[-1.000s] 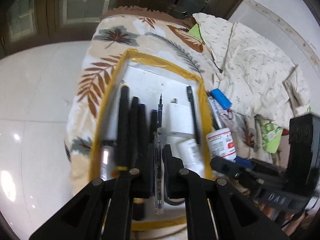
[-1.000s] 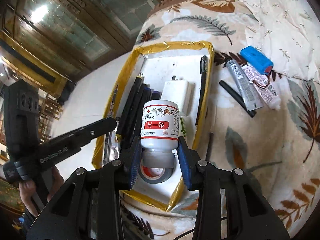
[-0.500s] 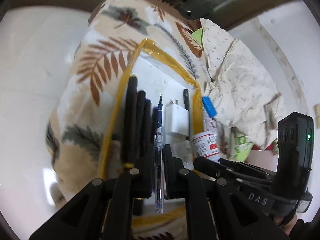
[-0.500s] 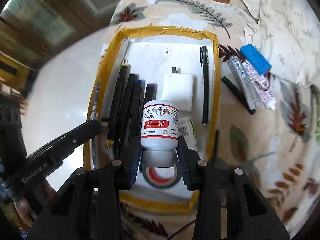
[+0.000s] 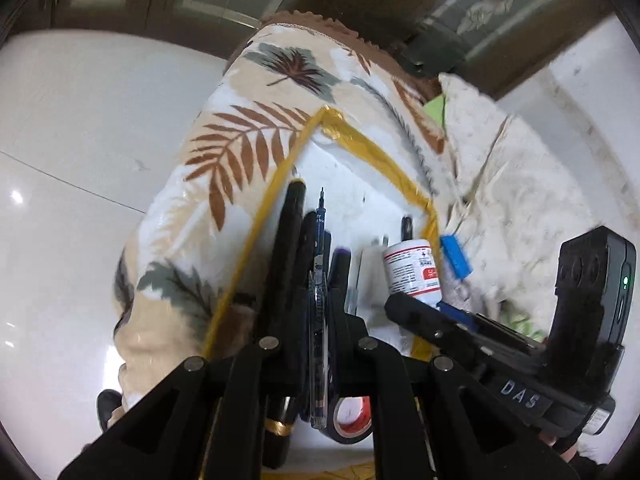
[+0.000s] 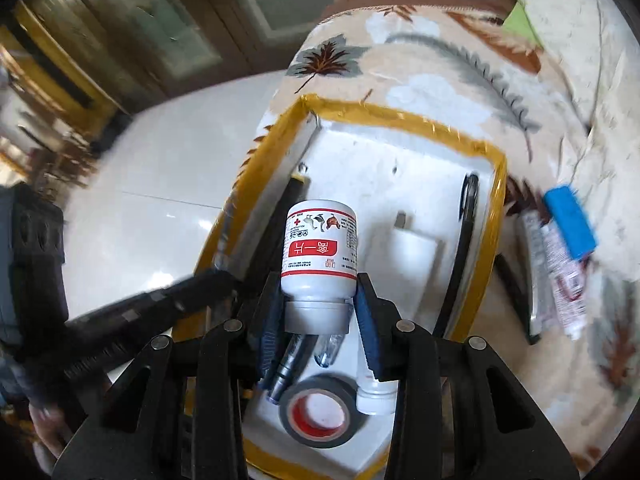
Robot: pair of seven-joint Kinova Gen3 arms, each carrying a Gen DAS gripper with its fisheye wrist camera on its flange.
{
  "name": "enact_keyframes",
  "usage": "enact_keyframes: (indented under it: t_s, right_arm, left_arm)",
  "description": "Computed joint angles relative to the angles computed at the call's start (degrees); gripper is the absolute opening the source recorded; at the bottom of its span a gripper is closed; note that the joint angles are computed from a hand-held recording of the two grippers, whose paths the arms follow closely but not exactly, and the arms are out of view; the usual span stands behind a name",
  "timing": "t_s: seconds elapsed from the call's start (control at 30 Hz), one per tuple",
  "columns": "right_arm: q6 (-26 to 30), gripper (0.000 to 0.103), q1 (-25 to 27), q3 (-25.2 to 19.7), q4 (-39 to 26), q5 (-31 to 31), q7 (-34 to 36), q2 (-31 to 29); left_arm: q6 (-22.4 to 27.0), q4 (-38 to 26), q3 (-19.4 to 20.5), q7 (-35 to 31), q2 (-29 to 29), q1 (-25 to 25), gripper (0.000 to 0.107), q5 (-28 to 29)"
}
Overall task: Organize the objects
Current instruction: 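Carry the red-label bottle and blue pen over the tray and lower them, then open both grippers to drop the red-label bottle and blue pen in the tray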
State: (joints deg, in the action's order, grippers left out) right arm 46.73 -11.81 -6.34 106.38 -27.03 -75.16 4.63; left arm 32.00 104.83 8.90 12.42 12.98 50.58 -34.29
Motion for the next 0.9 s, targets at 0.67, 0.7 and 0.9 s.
enact_keyframes:
  t_s: [0.67,0.7,0.9]
  right_arm:
    - [5.8,0.035,13.3,3.2,-5.5,-16.3,19.9,10.1]
    - [5.4,0.035,13.4,2.8,-6.1,-15.9,19.4,10.7]
    - [2.2,0.035,11.9,0.9,-8.6,-10.7,14.5,12.4]
  left_arm:
    - [11.4,-21.6,-2.7,-21.4,12.6,-2.4,0.007,9.7]
    - [10.9,-21.7,-2.9,-22.2,12.9,-2.8,0.007,10.4]
    - [7.8,-21.7,-3.8,-27.1,15.7,-5.5,0.007,16.0]
